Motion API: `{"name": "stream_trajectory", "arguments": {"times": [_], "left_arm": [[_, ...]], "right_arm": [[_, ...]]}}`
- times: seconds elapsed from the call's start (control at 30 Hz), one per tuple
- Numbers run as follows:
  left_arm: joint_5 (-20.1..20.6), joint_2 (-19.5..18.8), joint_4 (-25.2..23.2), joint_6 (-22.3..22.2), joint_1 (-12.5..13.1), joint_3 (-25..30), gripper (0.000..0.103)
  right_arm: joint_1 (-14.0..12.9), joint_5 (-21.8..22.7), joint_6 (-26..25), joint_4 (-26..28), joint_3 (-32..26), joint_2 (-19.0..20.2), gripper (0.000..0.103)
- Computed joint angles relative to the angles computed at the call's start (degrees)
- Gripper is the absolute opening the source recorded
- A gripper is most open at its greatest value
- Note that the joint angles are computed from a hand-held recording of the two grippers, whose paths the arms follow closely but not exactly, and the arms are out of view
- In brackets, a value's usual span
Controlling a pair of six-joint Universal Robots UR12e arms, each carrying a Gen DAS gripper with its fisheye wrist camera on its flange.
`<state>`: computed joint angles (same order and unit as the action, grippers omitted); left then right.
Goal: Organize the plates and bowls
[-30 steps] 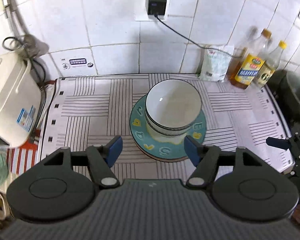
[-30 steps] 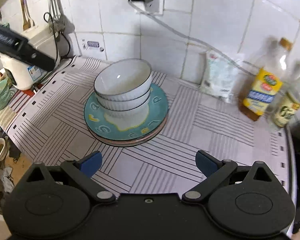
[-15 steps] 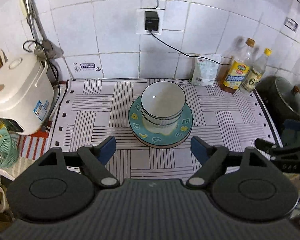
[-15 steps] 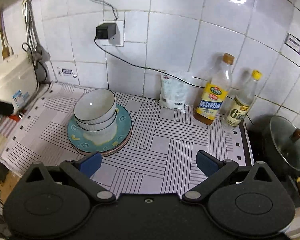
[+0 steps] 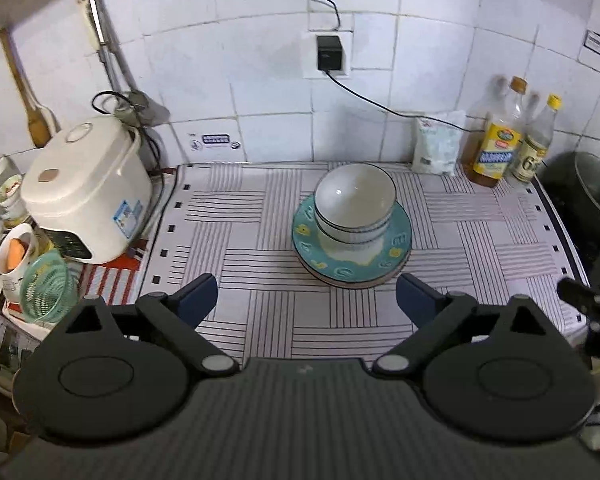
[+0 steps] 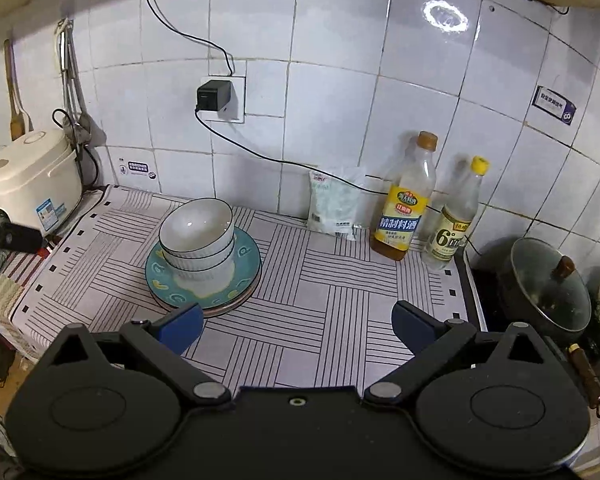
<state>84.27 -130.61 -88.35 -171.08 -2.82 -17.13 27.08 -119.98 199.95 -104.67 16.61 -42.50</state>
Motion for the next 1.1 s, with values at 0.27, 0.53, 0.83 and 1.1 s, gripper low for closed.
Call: {"name": "stream_trajectory", "arguments": {"times": [0.27,0.53,0.83,1.1], "left_arm": [[1.83,3.15,4.75,-0.63,-0.28,-6.56,0.097],[-0.61,7.06,10.63,-1.47,0.17,-14.27,0.097],[-1.99,8.60,12.08,-1.19,-0.09,-17.53,0.097],[-2.99,10.46,15.89,-2.34,-0.19,-21.93,0.097]], "right_arm": [[0.69,-3.27,1.39,-5.20,5.29,-2.44,0.102],[0.74,-2.57,1.52,-11.59,11.58,-5.05,0.102],[1.49,-5.69,0.85,-14.88,15.14,-6.34,0.102],[1.41,-6.40,-0.20,-17.85,17.86,-7.25,0.102]]}}
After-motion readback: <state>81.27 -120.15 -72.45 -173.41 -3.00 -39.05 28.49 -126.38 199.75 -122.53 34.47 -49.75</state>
